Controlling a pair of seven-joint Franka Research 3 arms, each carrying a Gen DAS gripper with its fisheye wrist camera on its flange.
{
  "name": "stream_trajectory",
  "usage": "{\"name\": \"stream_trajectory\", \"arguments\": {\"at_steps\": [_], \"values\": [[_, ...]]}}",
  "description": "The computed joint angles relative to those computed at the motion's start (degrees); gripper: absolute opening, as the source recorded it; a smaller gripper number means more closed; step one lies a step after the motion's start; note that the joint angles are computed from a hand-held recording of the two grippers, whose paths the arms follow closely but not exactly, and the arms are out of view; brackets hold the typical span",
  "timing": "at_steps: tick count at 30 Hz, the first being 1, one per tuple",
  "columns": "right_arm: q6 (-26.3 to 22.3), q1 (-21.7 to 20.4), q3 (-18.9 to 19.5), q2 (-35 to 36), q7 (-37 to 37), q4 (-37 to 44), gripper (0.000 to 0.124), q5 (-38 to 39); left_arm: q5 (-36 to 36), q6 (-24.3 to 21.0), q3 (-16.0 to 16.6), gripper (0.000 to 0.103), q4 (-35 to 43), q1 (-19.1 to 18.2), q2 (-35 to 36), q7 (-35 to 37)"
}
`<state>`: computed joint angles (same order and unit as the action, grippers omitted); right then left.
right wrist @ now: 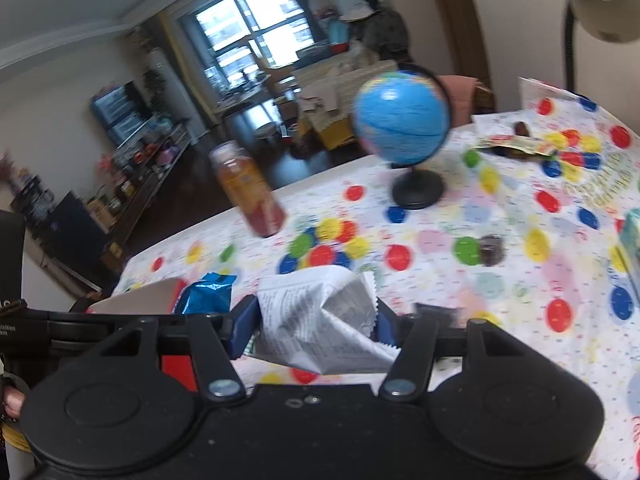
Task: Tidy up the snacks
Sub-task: 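Carry the white chip bag and blue wafer packet into the box and release them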
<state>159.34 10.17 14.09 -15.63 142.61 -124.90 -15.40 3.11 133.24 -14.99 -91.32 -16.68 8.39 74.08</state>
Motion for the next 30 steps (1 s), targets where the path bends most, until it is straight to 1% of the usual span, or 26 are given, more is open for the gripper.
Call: {"name": "stream_trajectory", "arguments": {"at_steps": [5, 10, 18, 22, 30], "values": [[-0.88, 1.96, 1.57, 3.58, 0.66, 4.71, 0.058, -1.80, -2.88, 1.64, 1.41, 0.042, -6.36, 2.35, -5.99, 1.49], [-2.57, 5.57, 1.38, 8.31, 2.36, 10.42, 0.058, -5.20, -5.34, 2.71, 3.22, 0.042, -11.19, 4.30, -10.53, 3.23], [-5.33, 13.03, -1.13, 16.44, 4.07, 19.86, 0.058, -9.17, -7.85, 3.23, 6.26, 0.042, -16.49, 7.12, -15.32, 6.48], [-6.93, 16.87, -2.95, 20.88, 3.75, 25.04, 0.058, -9.84, -8.15, 3.22, 7.63, 0.042, -18.23, 8.69, -16.85, 7.52], [-10.09, 23.79, -6.78, 30.20, 1.19, 35.74, 0.058, -7.41, -8.22, 2.30, 9.97, 0.042, -19.91, 11.94, -17.47, 10.32]]}}
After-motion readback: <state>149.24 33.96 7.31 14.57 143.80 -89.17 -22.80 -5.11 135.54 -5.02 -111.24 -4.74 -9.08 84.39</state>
